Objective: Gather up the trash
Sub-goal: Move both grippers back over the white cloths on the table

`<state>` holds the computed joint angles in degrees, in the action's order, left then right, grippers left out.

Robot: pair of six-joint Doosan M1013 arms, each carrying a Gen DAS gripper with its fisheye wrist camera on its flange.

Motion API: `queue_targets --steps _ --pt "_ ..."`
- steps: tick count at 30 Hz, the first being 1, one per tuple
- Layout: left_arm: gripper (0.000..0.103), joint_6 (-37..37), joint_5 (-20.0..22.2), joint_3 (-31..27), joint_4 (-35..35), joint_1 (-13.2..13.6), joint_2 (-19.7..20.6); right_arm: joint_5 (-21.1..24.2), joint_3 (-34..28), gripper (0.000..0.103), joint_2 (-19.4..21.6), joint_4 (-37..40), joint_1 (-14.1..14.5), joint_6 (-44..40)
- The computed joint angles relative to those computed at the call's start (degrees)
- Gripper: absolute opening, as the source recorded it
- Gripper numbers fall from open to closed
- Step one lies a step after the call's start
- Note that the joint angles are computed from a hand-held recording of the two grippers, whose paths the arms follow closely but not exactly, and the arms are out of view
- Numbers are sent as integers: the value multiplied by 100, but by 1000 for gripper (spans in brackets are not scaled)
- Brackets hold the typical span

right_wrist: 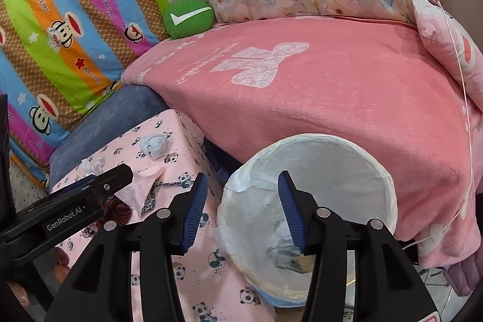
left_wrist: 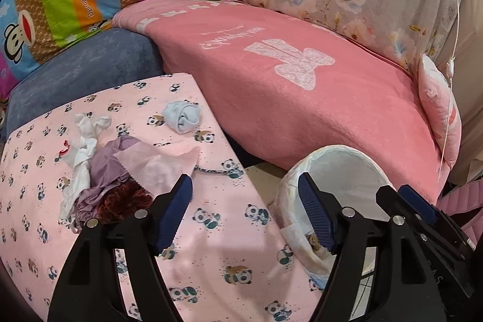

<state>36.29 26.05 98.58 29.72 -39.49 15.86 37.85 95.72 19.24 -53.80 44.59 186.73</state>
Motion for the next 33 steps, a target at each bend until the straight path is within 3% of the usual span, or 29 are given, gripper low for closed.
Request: queue_targets --steps 15,33 --pt "73 -816 52 554 325 421 -345 12 -688 51 447 531 297 -924" --pt "74 -1104 9 969 198 935 -546 58 -1492 51 1024 1289 524 -2048"
